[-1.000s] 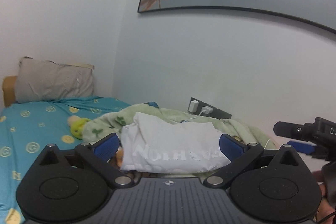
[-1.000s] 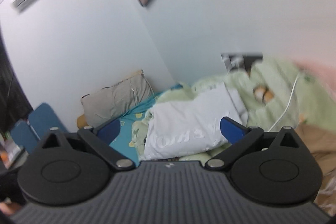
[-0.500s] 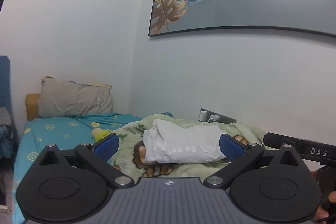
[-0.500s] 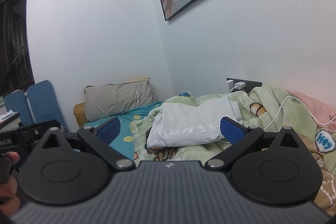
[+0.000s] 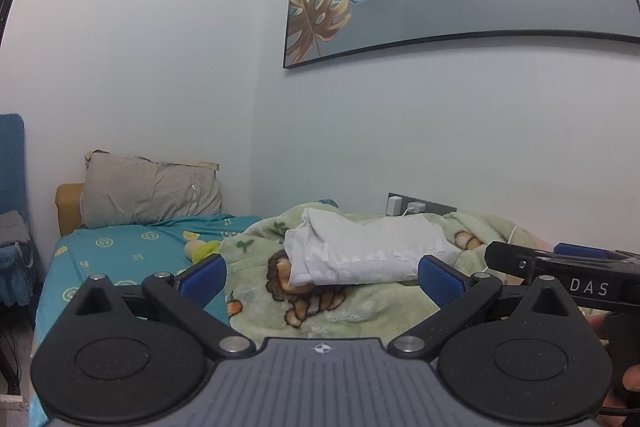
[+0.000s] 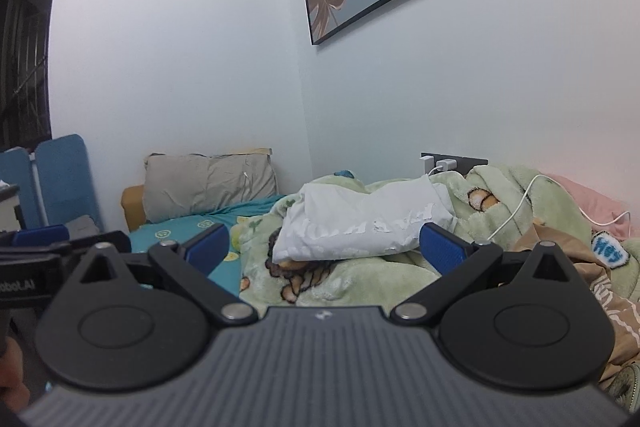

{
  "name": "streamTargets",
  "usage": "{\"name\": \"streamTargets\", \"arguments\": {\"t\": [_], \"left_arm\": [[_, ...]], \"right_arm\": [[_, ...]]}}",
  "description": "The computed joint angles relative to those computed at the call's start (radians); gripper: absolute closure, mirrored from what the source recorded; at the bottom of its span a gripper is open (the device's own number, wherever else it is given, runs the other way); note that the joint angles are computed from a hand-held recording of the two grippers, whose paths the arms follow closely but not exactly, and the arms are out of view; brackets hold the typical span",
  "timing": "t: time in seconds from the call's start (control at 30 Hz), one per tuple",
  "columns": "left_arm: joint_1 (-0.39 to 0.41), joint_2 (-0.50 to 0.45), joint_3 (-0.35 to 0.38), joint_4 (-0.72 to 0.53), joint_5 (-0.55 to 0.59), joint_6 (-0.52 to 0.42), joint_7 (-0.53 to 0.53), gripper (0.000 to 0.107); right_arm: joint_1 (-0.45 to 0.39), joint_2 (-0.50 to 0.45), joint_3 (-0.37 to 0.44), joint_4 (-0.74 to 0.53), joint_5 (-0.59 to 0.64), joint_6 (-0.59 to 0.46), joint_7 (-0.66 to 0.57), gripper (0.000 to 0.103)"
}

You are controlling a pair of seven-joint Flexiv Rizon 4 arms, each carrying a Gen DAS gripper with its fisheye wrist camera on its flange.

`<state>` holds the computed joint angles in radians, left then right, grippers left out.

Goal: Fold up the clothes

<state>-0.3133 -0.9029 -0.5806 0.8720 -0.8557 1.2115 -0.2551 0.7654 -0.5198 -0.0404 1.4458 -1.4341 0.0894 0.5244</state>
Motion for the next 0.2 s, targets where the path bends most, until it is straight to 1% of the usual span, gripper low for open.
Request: {"name": "streamTargets", "arguments": {"t": [0.07,0.2], "left_arm": [[-0.009,-0.011,0.017,-0.018,0.011,-0.001,-0.018,0.004],[0.001,-0.010,0.005,-0.010,0.009,-0.002,-0.011,0.004]], "right_arm": [[0.008,-0.007,-0.004,-0.007,0.000,-0.022,-0.005,0.000],[0.018,-0.013,-0.008,-0.015,-0.004,-0.047,-0.011,0.000]]}}
